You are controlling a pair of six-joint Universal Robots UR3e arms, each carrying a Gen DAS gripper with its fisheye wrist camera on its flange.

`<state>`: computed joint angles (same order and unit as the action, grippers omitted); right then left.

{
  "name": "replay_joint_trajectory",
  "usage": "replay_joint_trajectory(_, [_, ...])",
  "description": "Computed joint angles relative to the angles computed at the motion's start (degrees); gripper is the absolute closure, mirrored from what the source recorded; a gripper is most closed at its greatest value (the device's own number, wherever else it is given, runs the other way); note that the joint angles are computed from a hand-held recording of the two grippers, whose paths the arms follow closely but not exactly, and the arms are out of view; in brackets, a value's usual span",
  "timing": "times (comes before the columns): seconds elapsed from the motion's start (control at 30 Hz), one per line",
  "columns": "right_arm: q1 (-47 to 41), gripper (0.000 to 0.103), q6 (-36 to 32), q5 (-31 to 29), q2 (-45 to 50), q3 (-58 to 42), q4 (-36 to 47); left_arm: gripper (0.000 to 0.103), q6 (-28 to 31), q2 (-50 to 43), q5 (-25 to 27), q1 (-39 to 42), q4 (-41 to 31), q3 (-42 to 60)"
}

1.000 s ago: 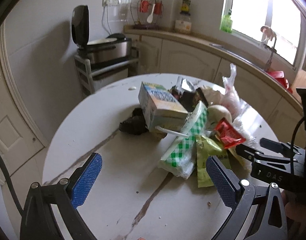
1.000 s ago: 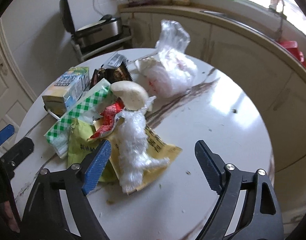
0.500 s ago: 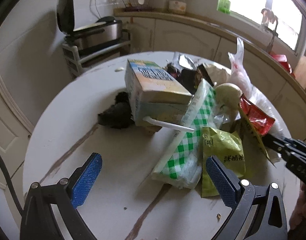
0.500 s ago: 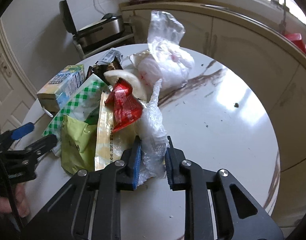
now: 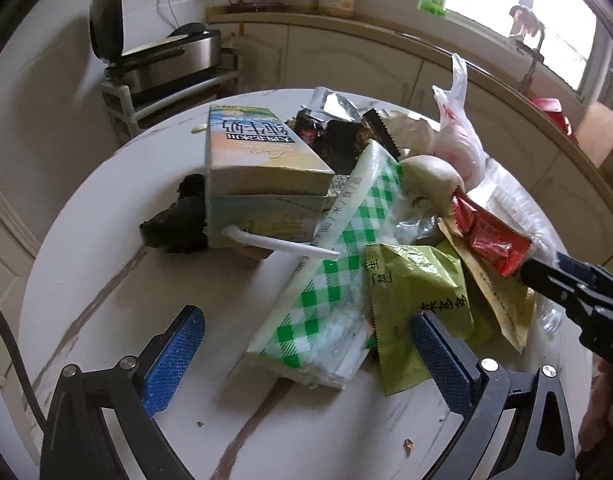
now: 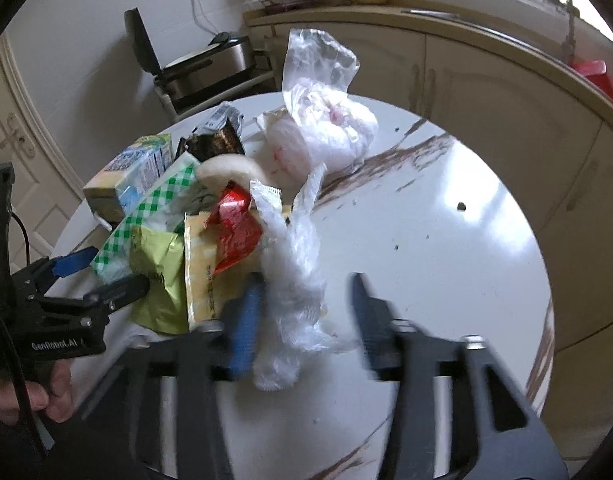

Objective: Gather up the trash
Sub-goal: 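Grasp the crumpled clear plastic wrap with the right gripper while the left gripper approaches the green-checked tissue pack, then grasp the green-checked tissue pack with the left gripper and lift it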

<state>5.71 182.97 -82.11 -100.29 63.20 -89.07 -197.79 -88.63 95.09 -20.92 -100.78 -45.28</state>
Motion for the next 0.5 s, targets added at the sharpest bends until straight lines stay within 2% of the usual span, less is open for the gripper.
replay_joint_trajectory(0.13, [0.59, 0.05, -0.33, -0.27, 3.52, -3.77, 0.14, 0.003, 0.47, -0.03, -3.16, 2.48, 0.66, 0.15])
replay_joint_trajectory(0.17, [0.88, 0.056, -0.59, -0.3, 4.94, -4.98, 0.5, 0.004, 0.72, -0.02, -3.77, 2.83, 1.61, -0.44])
replay_joint_trajectory(0.23, [1.35, 0.073, -0.44, -0.75, 6.27, -6.13, 0.84, 0.011, 1.29, -1.01, -3.25, 2.45, 1.89, 0.24])
replay_joint_trajectory(0.3, [0.99, 0.076, -0.4, 0.07, 6.08, -6.03, 0.78, 0.034, 2.41, -1.38, -4.81, 2.6, 2.05, 0.9])
replay_joint_trajectory(0.37, [0.65, 0.078, -0.5, 0.56, 4.94, -5.02, 0.48, 0.046, 2.88, -1.13, -6.09, 3.12, 1.92, 0.92])
replay_joint_trajectory(0.43, [0.16, 0.078, -0.56, 0.78, 3.72, -4.22, 0.67, 0.057, 3.74, 1.41, -10.06, 5.09, 2.71, -1.99])
replay_joint_trajectory(0.5, [-0.86, 0.078, -0.69, 1.25, 2.18, -3.23, 1.09, 0.073, 4.52, 3.82, -13.84, 7.18, 2.91, -4.42])
